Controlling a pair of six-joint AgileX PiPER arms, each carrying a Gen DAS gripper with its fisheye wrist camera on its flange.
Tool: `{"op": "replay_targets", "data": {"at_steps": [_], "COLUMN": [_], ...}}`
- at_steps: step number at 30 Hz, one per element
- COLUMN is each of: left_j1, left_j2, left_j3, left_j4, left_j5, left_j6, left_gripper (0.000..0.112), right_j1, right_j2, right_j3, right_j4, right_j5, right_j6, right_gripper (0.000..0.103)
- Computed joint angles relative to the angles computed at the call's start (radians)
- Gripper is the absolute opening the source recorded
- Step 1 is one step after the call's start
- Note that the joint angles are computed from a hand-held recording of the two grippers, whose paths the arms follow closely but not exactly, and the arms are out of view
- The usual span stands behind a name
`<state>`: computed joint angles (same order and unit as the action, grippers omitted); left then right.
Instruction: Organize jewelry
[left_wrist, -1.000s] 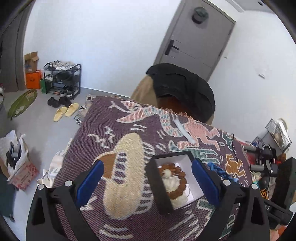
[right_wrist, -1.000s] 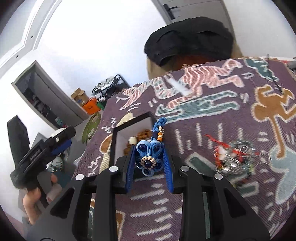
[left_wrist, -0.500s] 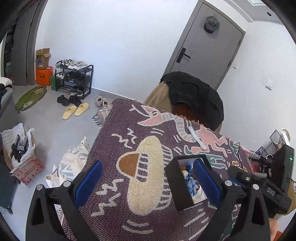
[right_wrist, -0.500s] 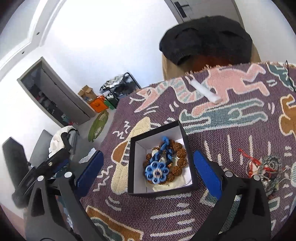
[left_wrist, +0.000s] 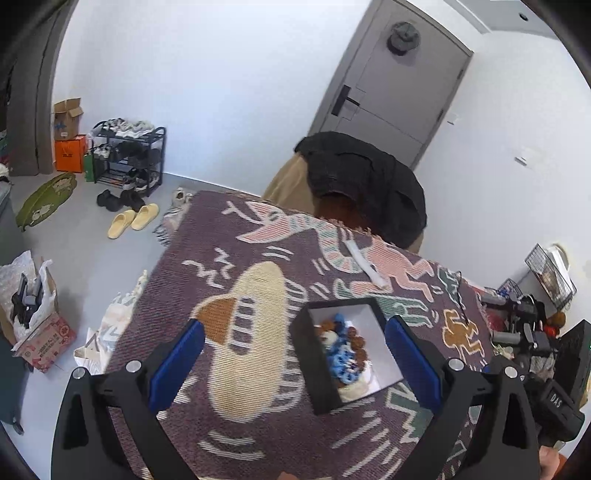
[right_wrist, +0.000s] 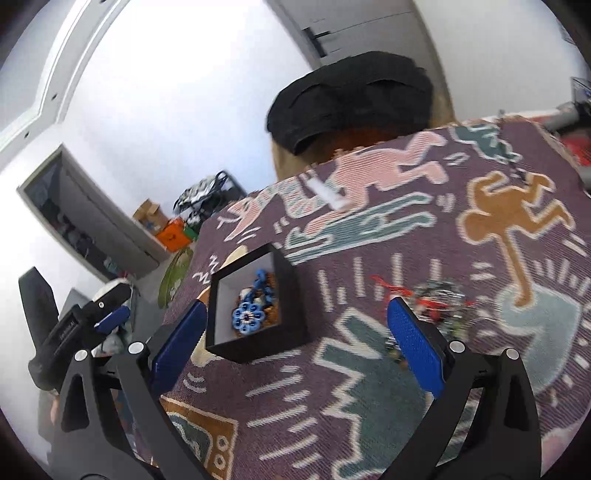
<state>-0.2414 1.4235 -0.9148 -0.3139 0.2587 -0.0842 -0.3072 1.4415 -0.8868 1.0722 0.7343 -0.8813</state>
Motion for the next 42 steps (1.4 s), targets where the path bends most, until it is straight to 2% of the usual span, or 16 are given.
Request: {"op": "replay_targets", "data": {"at_steps": [1,5,9,12,14,16,18,21,26,33,38,42], "left_j1": [-0.029,-0.105,-0.17,-0.234,-0.276,-0.305,-0.33,-0.381,-0.442,-0.495,-0.505,-0.519], "left_j2": [0.007,0.034,0.061,0.08,0.105,0.136,0.163,0.215,0.305,0.459,0.591,0.659], "left_j3": [-0.012,-0.044,-0.073,-0.093,-0.119,-0.153,-0.18,-0.235,-0.324,-0.484,-0.641,-0.722], "left_j4": [0.069,0.191,0.216,0.351,0.403,0.391,0.373,0.406,0.389,0.289,0.245,0.254], "left_j5": [0.002,0.002,-0.007,-0.018,-0.018,-0.005,0.006,0.03,0.072,0.155,0.265,0.316], "left_j6": [-0.069,-0.188,-0.213,-0.337,-0.386,-0.372,-0.352,-0.38,-0.353,-0.253,-0.238,-0.247], "left_gripper": [0.095,0.095,0.095,0.094,0.087,0.079,0.073,0.063,0.048,0.047,0.037,0.036], "right_j1": [-0.034,-0.144,-0.212,-0.27,-0.307,-0.336,-0.358,-0.374,-0.422,-0.488,-0.543,-0.581], "right_j2": [-0.007,-0.022,-0.027,-0.013,0.004,0.021,0.043,0.081,0.103,0.13,0.127,0.141], "right_j3": [0.006,0.02,0.034,0.047,0.049,0.051,0.042,0.024,0.03,0.028,0.027,0.015], "right_j4": [0.008,0.009,-0.01,-0.003,0.003,0.006,-0.002,-0.021,-0.016,-0.012,-0.013,-0.014], "right_j5": [0.023,0.083,0.093,0.108,0.123,0.129,0.142,0.15,0.158,0.173,0.2,0.224], "right_j6": [-0.019,-0.054,-0.063,-0.091,-0.109,-0.12,-0.122,-0.113,-0.15,-0.183,-0.218,-0.233], "right_gripper": [0.097,0.097,0.097,0.097,0.097,0.092,0.072,0.064,0.06,0.059,0.059,0.059]}}
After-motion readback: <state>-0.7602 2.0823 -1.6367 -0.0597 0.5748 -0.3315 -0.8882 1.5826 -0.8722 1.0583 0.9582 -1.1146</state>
